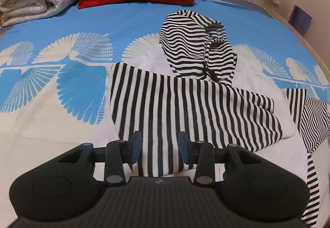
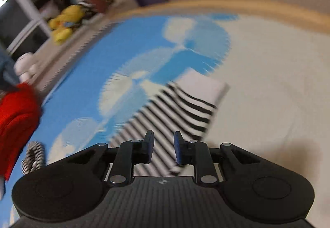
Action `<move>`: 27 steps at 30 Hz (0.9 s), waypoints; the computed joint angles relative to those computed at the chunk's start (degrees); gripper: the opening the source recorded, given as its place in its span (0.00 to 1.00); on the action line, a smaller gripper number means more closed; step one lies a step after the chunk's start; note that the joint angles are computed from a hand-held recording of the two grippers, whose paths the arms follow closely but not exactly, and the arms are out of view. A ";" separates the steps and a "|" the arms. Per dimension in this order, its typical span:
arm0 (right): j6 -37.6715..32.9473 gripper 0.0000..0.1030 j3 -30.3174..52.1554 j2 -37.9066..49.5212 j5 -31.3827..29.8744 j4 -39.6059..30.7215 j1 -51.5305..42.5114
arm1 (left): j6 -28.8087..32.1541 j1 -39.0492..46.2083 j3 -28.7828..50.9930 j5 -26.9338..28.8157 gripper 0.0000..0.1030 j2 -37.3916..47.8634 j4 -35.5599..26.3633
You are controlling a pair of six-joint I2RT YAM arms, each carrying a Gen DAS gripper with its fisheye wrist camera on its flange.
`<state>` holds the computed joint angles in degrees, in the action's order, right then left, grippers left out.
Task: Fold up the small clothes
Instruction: 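Grasp the other striped sleeve's white cuff with the right tool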
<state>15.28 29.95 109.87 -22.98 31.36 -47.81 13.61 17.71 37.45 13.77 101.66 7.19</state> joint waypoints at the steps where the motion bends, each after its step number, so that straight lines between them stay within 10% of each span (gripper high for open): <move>1: 0.63 0.29 2.38 3.85 -0.16 -0.08 -0.65 | -0.21 -0.16 0.22 0.00 0.42 0.30 -0.07; 12: 13.84 0.33 10.31 22.76 -1.88 13.68 -1.86 | -0.20 -0.15 1.46 -0.65 0.42 3.10 0.69; 15: 14.25 0.04 10.23 22.70 0.09 14.10 -1.08 | -0.48 0.03 1.66 -0.53 0.42 3.14 0.57; 23: 17.20 0.07 4.65 17.97 9.06 19.20 -2.11 | -0.25 0.74 2.07 0.10 0.42 3.11 -0.10; 27: 20.52 0.13 8.50 22.32 2.16 15.05 -5.35 | -0.83 1.13 2.26 0.03 0.42 3.03 -0.21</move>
